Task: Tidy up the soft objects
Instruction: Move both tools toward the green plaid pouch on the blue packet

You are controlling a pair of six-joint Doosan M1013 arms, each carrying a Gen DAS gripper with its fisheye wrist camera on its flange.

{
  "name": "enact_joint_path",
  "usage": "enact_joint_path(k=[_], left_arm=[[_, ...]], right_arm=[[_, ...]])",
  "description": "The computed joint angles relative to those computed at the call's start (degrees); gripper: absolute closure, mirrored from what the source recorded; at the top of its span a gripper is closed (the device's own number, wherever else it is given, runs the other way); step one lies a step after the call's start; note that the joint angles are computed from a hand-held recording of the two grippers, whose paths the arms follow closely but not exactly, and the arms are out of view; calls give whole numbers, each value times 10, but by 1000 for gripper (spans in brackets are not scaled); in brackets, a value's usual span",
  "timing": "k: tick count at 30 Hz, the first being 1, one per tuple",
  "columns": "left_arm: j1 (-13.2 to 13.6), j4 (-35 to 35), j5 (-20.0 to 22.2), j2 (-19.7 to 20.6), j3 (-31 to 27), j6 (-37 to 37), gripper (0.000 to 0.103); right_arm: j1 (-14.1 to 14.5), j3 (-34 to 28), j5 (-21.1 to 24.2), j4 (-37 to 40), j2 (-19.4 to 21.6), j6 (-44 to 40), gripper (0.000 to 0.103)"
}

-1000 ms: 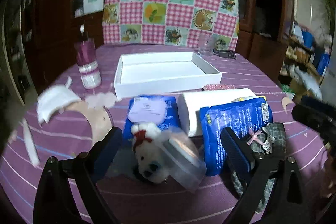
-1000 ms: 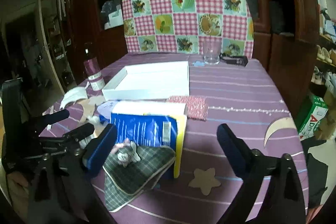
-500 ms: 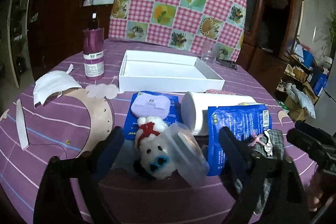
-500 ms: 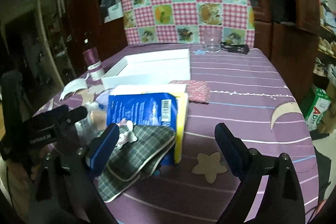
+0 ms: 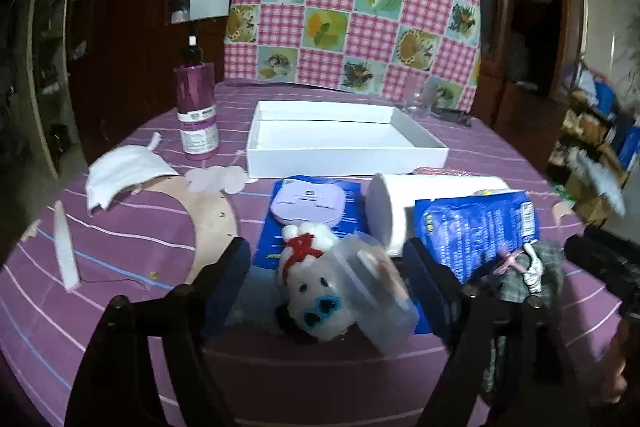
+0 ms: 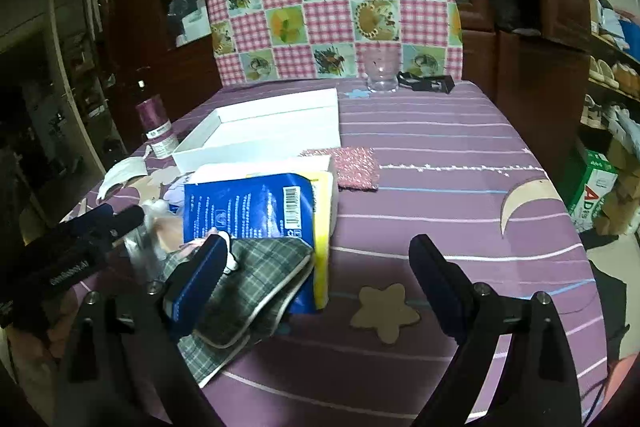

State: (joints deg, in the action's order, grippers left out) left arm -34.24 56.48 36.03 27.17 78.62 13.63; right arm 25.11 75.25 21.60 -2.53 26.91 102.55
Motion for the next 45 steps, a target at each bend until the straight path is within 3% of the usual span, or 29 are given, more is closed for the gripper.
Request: enact_joint_path(k=[4,5,7,11,16,21,26,28,34,39,45], left_arm=[[-3,26,0,-3,5,-17,14],[-5,38,7,-4,6,-27,13],[-7,57,14,-5,8,-43,0],[-11,108,6,-11,21,-81,0],[-11,103,8,-11,18,-79,0],[-13,95,32,-6,11,-75,0],[-10,81,12,-6,11,-50,0],[-8,66,9,-5,8,-40,1],[-2,33,4,-4,5,-26,8],[-1,24,-3,-4,5,-16,9],[0,1,-2,-1,0,6,19]], right_arm=[[-11,22,-64,176,-6,-164,11],[-12,20,-59,191,-4,-181,11],[-14,6,-28,196,3,-189,11],[-12,3,-16,182,6,-185,11],[-8,-1,3,143,7,-161,11],[-10,1,5,199,5,-215,11],[-12,6,6,267,4,-274,11],[-16,0,29,293,7,-284,11],[-23,-22,85,277,20,-218,11],[-28,-33,121,320,27,-248,11],[-23,-52,159,330,40,-272,11]])
